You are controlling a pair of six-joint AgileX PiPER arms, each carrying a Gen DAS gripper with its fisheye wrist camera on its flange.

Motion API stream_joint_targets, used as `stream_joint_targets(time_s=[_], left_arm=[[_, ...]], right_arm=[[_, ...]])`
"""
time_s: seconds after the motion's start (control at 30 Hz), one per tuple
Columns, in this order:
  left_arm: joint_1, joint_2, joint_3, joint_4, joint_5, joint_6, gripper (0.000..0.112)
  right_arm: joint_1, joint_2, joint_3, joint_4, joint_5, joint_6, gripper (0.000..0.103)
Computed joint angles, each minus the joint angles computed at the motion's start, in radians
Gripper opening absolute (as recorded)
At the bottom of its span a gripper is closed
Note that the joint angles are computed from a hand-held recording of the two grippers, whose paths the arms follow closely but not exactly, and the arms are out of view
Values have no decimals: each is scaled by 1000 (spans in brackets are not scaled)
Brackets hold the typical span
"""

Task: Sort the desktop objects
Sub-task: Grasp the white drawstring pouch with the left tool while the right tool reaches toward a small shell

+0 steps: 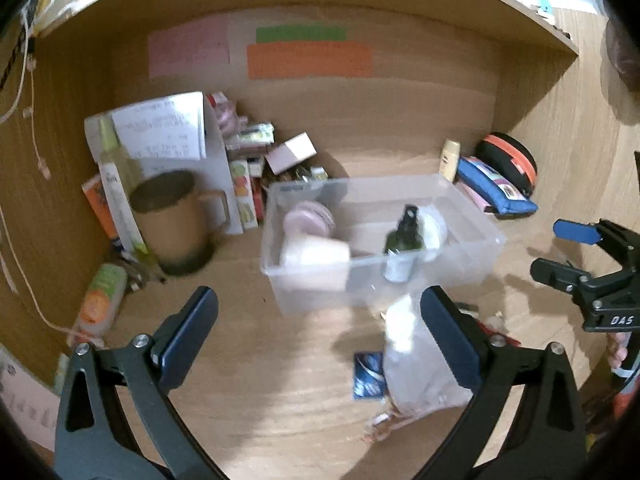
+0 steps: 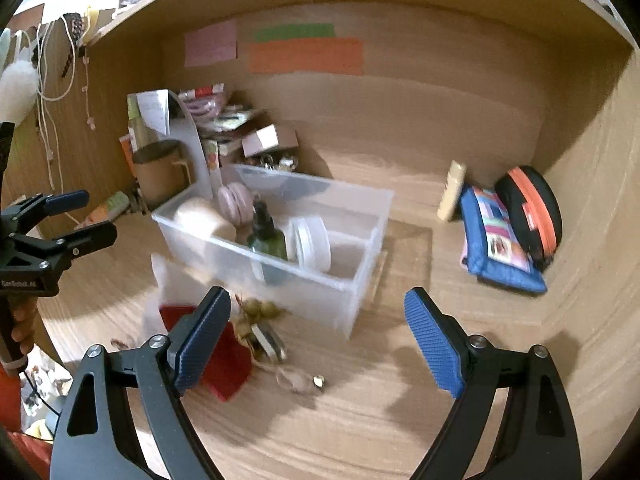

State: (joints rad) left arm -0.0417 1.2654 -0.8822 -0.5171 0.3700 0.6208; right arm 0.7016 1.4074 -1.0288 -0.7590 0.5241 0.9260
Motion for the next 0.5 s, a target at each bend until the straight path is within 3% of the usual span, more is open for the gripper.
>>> stream_joint_targets(time_s=[0.17, 0.5], left_arm=[[-3, -35, 66, -86, 22, 70, 102], [-105, -49, 172, -88, -14, 95, 102]], right_arm=[[-1, -25, 89, -30, -35, 55, 87], [-19, -37, 209, -82, -98, 145, 85]])
